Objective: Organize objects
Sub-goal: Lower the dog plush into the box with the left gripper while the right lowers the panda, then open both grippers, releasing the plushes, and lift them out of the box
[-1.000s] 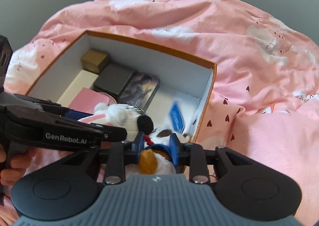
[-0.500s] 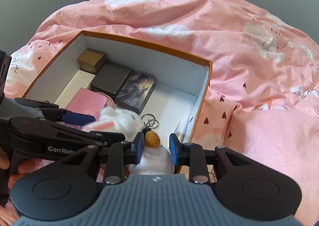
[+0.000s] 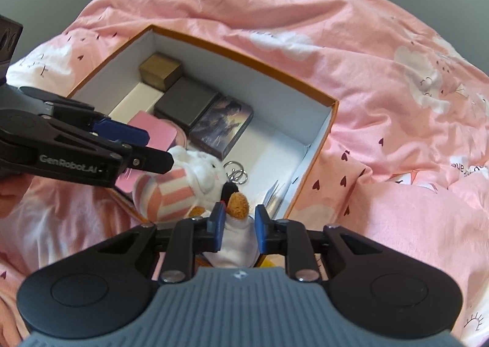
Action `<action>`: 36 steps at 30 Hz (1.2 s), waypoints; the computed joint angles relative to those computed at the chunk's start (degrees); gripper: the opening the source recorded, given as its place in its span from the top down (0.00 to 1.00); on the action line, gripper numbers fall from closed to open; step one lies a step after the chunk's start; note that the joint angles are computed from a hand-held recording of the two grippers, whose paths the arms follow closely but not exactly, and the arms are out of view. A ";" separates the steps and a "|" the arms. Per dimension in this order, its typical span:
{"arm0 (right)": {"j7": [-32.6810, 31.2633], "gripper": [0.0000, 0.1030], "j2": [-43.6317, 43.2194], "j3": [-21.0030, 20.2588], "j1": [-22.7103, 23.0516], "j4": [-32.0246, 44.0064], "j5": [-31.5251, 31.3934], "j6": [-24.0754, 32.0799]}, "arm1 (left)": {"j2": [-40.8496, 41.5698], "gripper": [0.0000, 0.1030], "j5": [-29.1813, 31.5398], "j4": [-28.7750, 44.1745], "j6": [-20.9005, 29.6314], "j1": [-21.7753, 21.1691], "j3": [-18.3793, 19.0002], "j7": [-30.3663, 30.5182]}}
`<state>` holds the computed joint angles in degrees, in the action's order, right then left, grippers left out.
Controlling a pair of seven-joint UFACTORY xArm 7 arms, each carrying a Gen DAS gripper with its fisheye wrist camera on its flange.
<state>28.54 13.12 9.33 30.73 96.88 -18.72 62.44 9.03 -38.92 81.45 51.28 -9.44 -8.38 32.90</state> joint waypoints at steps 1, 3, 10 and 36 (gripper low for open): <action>-0.91 0.80 0.72 0.11 -0.11 1.20 0.61 1.15 | 0.23 0.48 0.10 0.12 0.57 0.03 -0.05 0.47; -2.25 0.80 1.99 0.13 -0.21 3.50 1.96 3.38 | 0.46 0.49 -0.04 0.27 2.11 0.21 -0.20 1.93; -3.70 0.72 2.67 -0.23 -1.10 6.96 6.98 8.09 | 0.86 0.49 0.85 2.06 7.15 0.72 0.41 1.13; -6.69 0.57 13.56 -2.33 -0.85 23.85 13.56 17.49 | 3.59 0.61 0.85 3.84 7.74 1.16 -0.31 -2.24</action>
<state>21.84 26.68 7.00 29.88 120.72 -5.16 79.92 12.61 -38.07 85.29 59.02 -8.27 -8.68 30.65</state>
